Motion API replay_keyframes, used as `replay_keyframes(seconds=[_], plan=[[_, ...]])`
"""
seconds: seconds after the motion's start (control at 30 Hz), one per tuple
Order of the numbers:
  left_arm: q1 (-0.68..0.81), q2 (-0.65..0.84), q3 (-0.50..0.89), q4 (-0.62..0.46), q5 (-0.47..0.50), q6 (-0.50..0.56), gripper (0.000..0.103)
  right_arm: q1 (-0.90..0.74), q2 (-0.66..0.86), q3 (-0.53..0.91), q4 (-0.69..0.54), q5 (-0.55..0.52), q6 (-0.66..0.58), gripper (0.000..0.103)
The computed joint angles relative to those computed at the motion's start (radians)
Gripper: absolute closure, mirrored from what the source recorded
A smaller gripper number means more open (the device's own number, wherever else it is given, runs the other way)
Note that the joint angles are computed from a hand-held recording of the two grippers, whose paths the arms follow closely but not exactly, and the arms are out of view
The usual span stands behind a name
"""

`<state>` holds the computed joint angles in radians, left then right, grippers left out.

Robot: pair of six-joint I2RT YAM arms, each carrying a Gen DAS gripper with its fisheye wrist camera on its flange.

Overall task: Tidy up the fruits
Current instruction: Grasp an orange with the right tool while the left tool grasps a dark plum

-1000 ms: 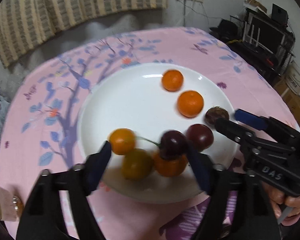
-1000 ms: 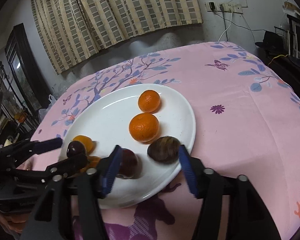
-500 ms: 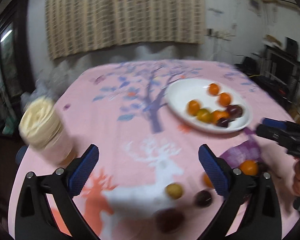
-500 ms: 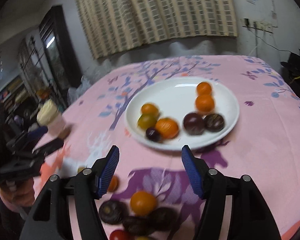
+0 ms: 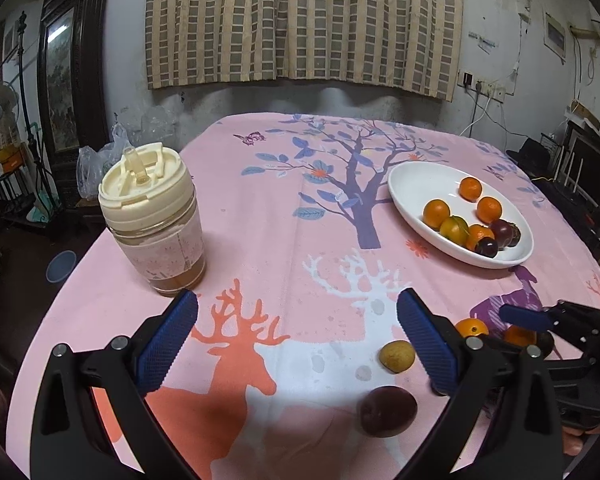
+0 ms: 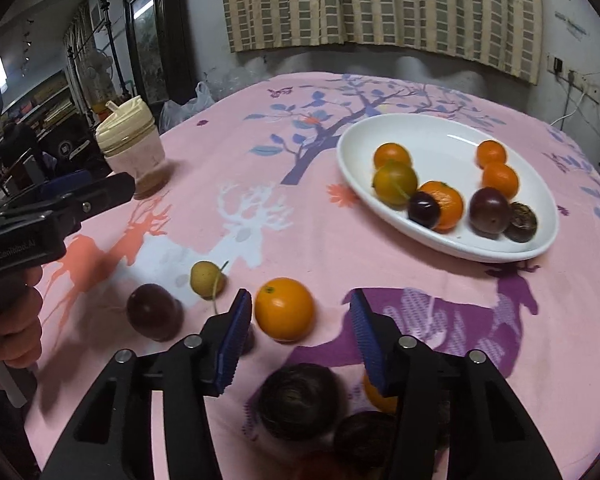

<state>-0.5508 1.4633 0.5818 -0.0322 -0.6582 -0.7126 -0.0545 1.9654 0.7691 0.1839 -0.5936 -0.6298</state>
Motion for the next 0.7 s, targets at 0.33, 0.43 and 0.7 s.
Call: replay_keyframes(seconds=[0.33, 0.43, 0.7], plan=[[-0.019, -0.025, -0.025, -0.002, 0.008, -0.011, 0.005, 0.032, 0.073, 0.097, -0.103, -0.007, 0.072, 0.066], [-0.009, -0.027, -0.038, 0.007, 0.048, -0.007, 0.005, 0.023, 0.072, 0.099, -0.112, -0.019, 0.072, 0.066], [-0.058, -0.014, -0.113, 0.147, 0.278, 0.187, 0.028, -0.117, 0.058, 0.164, -0.183, -0.239, 0.169, 0.066]])
